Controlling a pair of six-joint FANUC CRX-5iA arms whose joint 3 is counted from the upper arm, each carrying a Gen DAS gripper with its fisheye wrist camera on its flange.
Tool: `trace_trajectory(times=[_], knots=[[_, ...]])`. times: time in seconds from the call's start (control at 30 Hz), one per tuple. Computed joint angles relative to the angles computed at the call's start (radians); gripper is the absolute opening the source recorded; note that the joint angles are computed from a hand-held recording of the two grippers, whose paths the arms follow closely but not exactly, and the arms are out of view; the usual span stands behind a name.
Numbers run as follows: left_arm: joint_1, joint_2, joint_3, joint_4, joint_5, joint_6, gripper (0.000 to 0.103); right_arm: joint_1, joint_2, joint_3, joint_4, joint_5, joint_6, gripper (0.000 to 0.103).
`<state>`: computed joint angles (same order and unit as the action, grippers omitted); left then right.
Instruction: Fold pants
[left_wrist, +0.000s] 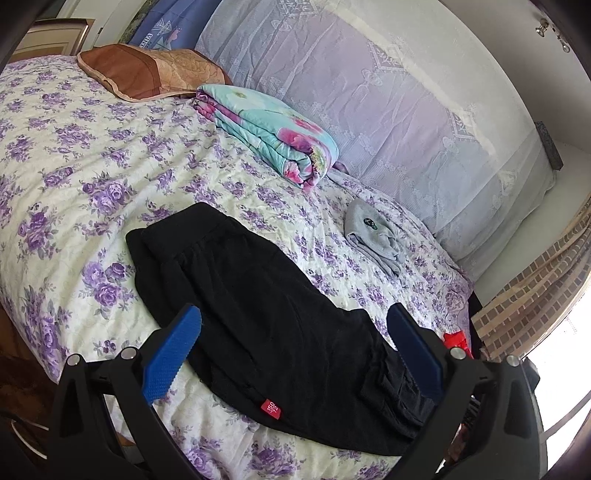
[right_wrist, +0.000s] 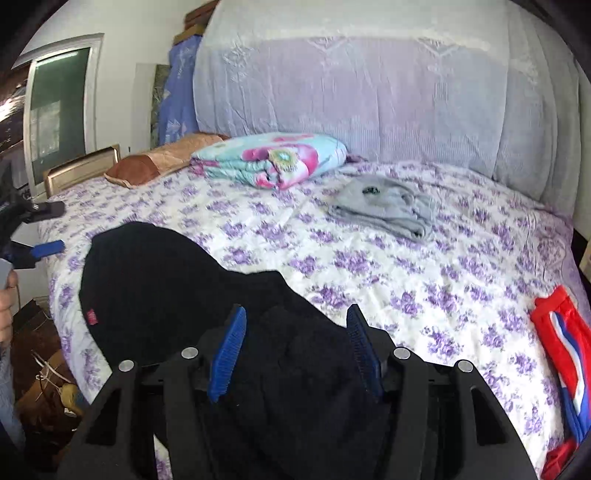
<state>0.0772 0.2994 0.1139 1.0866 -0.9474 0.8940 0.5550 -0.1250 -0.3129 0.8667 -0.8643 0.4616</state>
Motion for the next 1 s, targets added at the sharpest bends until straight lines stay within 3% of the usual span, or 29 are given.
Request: trace_trajectory(times=[0.1, 0.17, 0.27, 0.43, 0.57, 0.6, 0.8, 1.0], knots=[[0.004, 0.009, 0.014, -0.023, -0.007, 0.018, 0.098, -0.017, 0.084, 0.045, -0.196, -0.030, 0.137, 0.057], [0.007, 0.017, 0.025, -0.043, -0.007, 0.038, 0.098, -0.017, 0.062, -0.003, -0.166, 0.015, 0.096, 0.058], [0.012, 0.032, 0.043, -0.069, -0.006, 0.074, 0.098, -0.023, 0.063, 0.052, -0.251, -0.018, 0.160, 0.057], [0.019, 0.057, 0.075, -0.113, -0.004, 0.115, 0.098, 0.007, -0.005, -0.032, -0.102, 0.066, 0.031, 0.059], [0.029, 0.074, 0.094, -0.134, -0.009, 0.143, 0.098, 0.007, 0.058, 0.035, -0.239, -0.016, 0.160, 0.074], [0.031, 0.074, 0.095, -0.143, -0.002, 0.150, 0.098, 0.003, 0.056, 0.023, -0.242, 0.000, 0.174, 0.077], [0.039, 0.084, 0.123, -0.226, 0.029, 0.215, 0.098, -0.005, 0.033, -0.021, -0.207, 0.061, 0.145, 0.080], [0.012, 0.063, 0.148, -0.442, 0.128, 0.295, 0.098, -0.017, 0.012, -0.049, -0.212, 0.112, 0.139, 0.083]])
